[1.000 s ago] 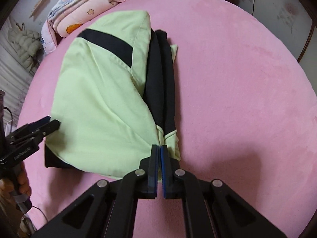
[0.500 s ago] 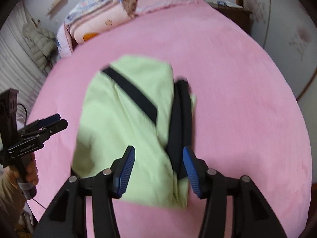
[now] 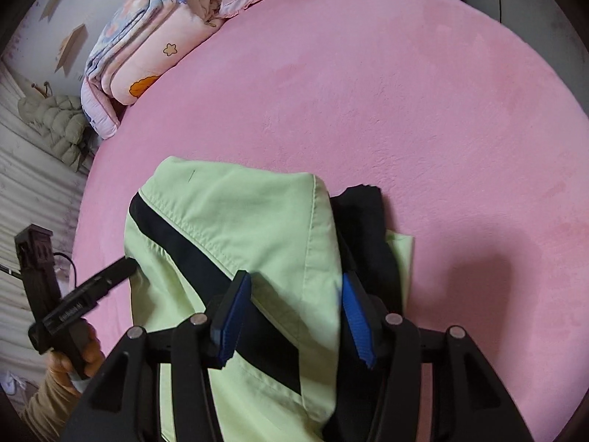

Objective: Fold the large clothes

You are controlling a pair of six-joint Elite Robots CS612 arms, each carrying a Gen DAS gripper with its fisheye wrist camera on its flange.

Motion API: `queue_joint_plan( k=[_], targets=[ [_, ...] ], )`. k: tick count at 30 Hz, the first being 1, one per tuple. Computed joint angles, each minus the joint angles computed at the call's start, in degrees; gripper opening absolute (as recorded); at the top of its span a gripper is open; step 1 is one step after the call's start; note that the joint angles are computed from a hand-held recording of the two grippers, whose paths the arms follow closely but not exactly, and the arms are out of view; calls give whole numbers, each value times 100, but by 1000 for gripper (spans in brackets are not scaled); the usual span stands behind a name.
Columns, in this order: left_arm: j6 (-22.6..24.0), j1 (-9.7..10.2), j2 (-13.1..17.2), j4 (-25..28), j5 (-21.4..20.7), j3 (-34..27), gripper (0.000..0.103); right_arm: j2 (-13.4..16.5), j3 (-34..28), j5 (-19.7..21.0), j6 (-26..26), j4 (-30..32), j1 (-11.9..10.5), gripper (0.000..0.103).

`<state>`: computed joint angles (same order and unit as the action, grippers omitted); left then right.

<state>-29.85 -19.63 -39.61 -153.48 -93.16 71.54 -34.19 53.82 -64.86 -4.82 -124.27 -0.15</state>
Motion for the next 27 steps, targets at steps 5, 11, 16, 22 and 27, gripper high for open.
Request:
queue_joint_plan(
  k=[5, 11, 16, 22, 27],
  targets=[
    [-5, -35, 213, 141, 43, -301, 67, 74, -69, -598, -384, -146, 86, 4],
    [-194, -66, 252, 42, 35, -324, 63, -113, 255, -1018, -737, -707, 117, 2],
    [-129, -98, 158, -1, 73, -223, 55, -229, 446, -1523, -796, -1129, 171, 0],
    [189, -231, 191, 299, 487, -323, 52, -130, 400, -2098, -790, -947, 251, 0],
    [344, -295, 260, 402, 742, -383, 52, -27, 450, -2171, -518, -907, 250, 0]
  ],
)
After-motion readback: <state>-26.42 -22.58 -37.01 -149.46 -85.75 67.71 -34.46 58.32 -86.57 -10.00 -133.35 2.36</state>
